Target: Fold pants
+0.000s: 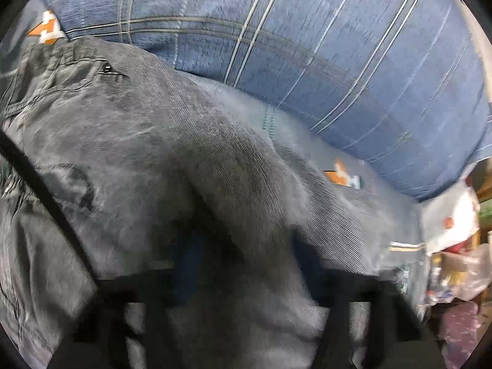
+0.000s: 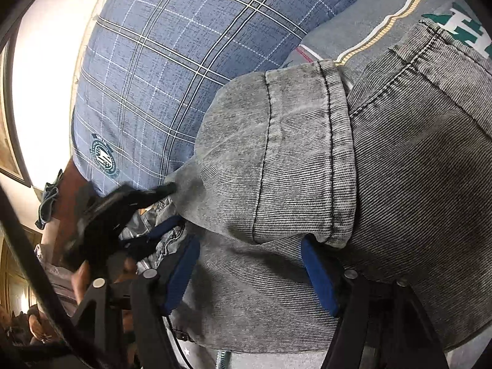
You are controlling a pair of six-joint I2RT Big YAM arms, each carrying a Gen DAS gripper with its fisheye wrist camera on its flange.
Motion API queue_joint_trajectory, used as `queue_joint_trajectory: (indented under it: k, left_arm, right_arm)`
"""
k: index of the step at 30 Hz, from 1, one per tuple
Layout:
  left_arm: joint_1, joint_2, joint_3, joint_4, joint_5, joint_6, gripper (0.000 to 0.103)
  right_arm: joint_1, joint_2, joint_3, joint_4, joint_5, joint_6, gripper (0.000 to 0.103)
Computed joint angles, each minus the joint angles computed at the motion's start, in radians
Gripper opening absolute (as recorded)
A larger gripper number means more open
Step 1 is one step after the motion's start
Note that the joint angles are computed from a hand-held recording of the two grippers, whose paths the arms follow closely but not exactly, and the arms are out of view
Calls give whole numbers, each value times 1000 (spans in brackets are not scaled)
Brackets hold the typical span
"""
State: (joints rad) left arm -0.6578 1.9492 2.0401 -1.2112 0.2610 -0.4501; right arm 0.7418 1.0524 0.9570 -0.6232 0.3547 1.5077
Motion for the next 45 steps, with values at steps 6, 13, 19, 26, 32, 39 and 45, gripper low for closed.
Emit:
queue_joint_trajectory:
  k: [6, 13, 19, 26, 32, 39, 45]
  left_arm:
    - [-14, -90, -97, 89, 0, -33, 2]
    - [-22, -324, -359, 235, 77, -75, 2]
    - [-49, -365, -436, 240, 18, -54, 2]
    - [-19, -367, -462, 242, 67, -54, 2]
    - [-9, -397, -493, 271, 75, -59, 2]
    - [-19, -399, -428, 253, 68, -31, 2]
    - [-21, -323, -268, 215, 48, -66, 2]
  right_arm:
    - [23, -47, -32, -8, 81, 14, 70]
    - [28, -96, -28, -101, 165, 58, 36]
    - [-8, -137, -72, -70, 125, 88, 12]
    - [-27, -213, -142, 14, 12, 108, 81]
    - [-57, -157, -109, 29, -33, 81, 76]
    - [-164, -134, -22, -93, -86, -50, 4]
    - [-219, -47, 221, -268, -38, -298, 3]
